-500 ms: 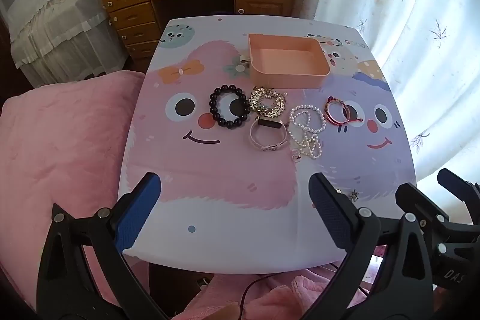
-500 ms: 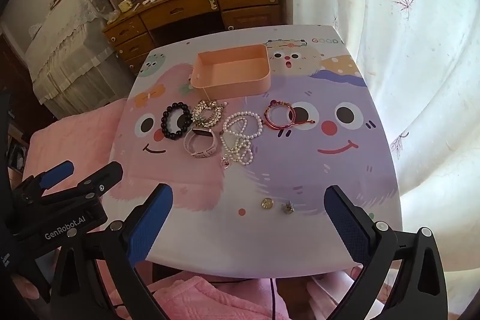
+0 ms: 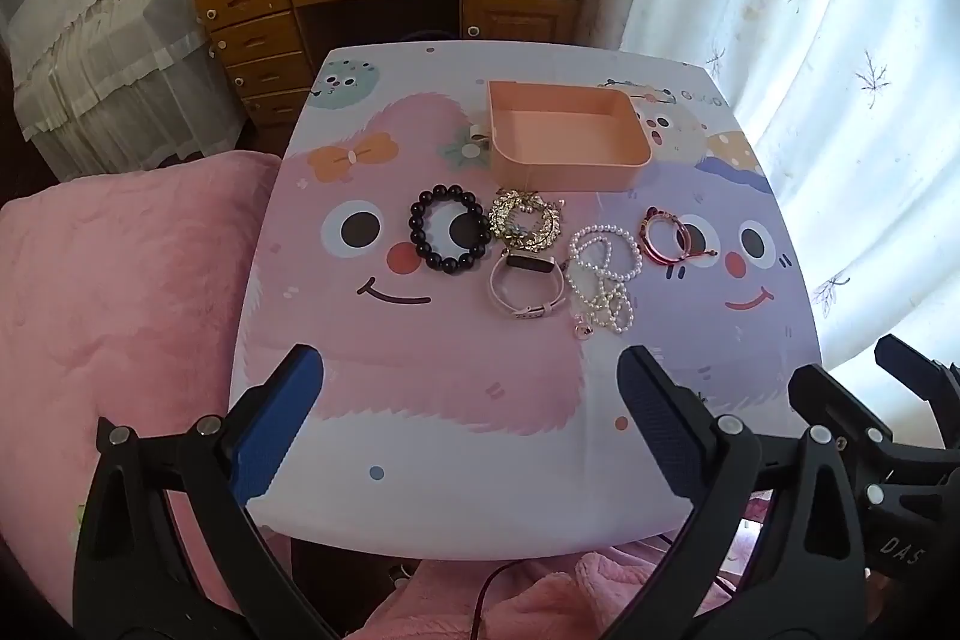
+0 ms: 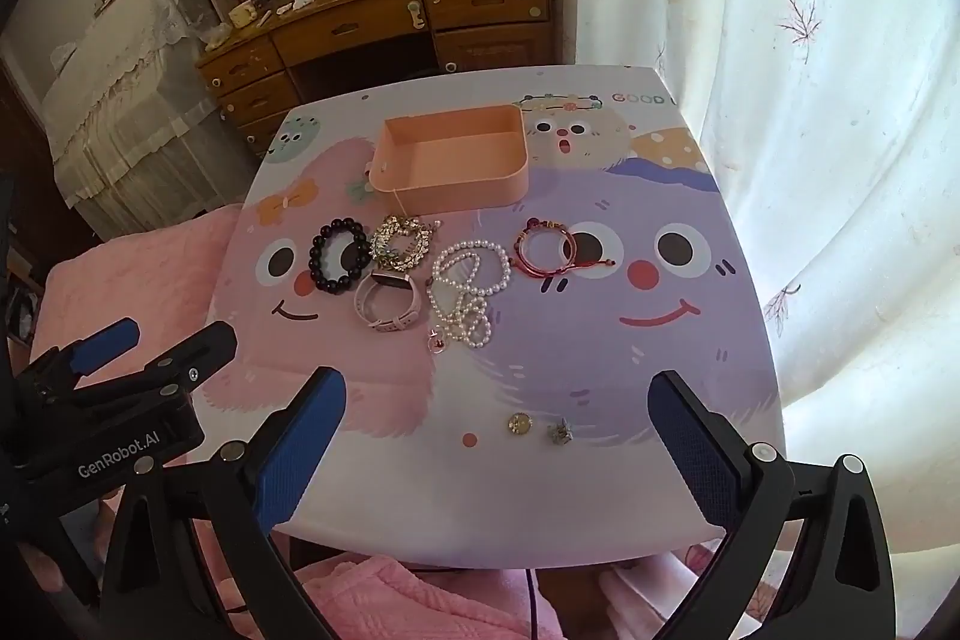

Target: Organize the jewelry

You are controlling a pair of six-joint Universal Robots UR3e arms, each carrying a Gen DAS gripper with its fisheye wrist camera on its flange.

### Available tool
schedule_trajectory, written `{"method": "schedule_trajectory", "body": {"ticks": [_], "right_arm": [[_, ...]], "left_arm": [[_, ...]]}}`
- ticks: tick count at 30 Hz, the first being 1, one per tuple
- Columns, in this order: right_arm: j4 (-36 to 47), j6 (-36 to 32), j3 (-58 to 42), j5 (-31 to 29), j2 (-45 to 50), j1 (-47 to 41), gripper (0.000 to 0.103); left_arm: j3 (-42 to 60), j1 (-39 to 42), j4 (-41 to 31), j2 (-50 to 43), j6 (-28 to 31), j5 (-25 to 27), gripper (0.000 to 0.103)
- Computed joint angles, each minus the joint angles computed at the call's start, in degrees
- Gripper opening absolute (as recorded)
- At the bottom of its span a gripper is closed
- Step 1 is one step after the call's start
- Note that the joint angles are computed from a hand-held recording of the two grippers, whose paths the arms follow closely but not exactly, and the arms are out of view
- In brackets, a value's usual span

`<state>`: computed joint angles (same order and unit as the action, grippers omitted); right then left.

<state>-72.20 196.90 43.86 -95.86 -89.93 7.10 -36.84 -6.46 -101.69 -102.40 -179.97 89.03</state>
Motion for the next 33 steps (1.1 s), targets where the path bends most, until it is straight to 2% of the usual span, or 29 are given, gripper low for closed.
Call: {"method": "schedule_trajectory", "body": {"ticks": [11, 33], "right_arm": [[1.63, 0.82, -5.96, -2.81, 4.05, 2.26, 0.102], [2.11, 1.37, -8.43, -4.47, 6.00, 2.76, 0.102]], "left_arm": [[2.16, 0.38, 0.34, -1.48, 1.13, -0.12, 0.098], [6.36, -0.11, 0.99, -3.97, 2.40, 1.63, 0.098]]}}
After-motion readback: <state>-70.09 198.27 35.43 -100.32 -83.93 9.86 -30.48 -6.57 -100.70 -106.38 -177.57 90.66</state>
